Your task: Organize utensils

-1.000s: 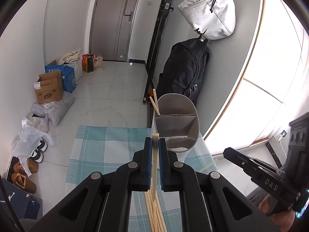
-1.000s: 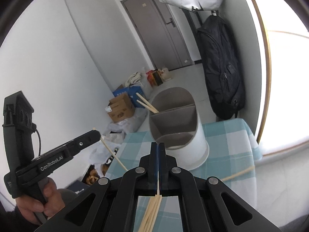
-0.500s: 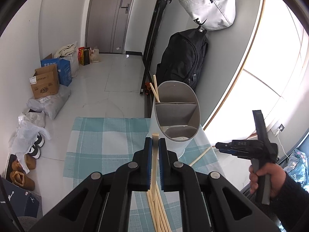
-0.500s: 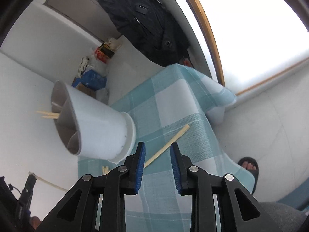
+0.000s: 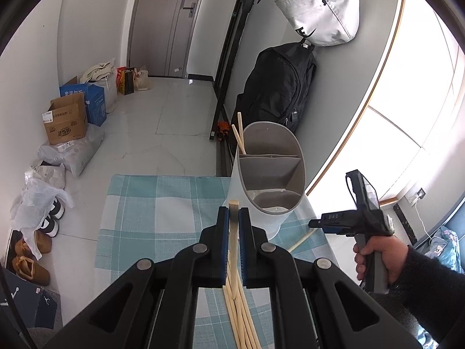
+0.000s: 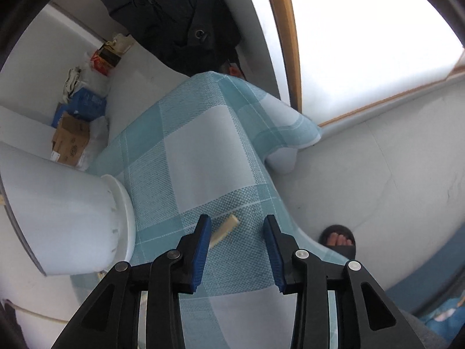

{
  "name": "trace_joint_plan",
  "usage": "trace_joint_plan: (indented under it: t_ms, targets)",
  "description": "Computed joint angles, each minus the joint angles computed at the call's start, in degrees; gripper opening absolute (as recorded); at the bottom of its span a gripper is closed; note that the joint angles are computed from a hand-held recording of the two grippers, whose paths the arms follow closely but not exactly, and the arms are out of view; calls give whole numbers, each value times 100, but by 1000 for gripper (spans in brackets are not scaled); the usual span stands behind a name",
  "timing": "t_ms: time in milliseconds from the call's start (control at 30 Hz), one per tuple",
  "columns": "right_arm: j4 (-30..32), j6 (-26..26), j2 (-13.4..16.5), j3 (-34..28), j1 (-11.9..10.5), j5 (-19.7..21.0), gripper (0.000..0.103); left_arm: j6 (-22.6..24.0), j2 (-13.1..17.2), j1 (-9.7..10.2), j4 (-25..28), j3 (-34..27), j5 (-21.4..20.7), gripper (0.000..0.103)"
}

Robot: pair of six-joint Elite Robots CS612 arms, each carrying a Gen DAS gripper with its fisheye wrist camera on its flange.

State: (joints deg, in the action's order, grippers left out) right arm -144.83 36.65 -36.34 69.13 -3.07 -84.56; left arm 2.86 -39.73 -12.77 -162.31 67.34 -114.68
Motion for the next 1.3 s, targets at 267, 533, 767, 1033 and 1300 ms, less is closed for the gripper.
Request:
trace_joint_plan:
  t_ms: [267,533,767,1033,1300]
  targets:
    - [-833,195,-267,598,-22,-181,11,-56,29,28,3,-44,-39,2]
    - [-1827,361,-437,1012,-32,-324,5,-134,38,37,45,-84,-29,2]
    - [-2834,2,-555,1230,61,-128,4,-66,-34,19,-84,-7,-41,2]
    - [-4012,-1233,-758,1385,347,-170,4,142,-174,-19,-142,80,-49,2]
    - [-4547,-2022,-931,1252,523,-3,3,279,-272,-76,-54,11,-97,2]
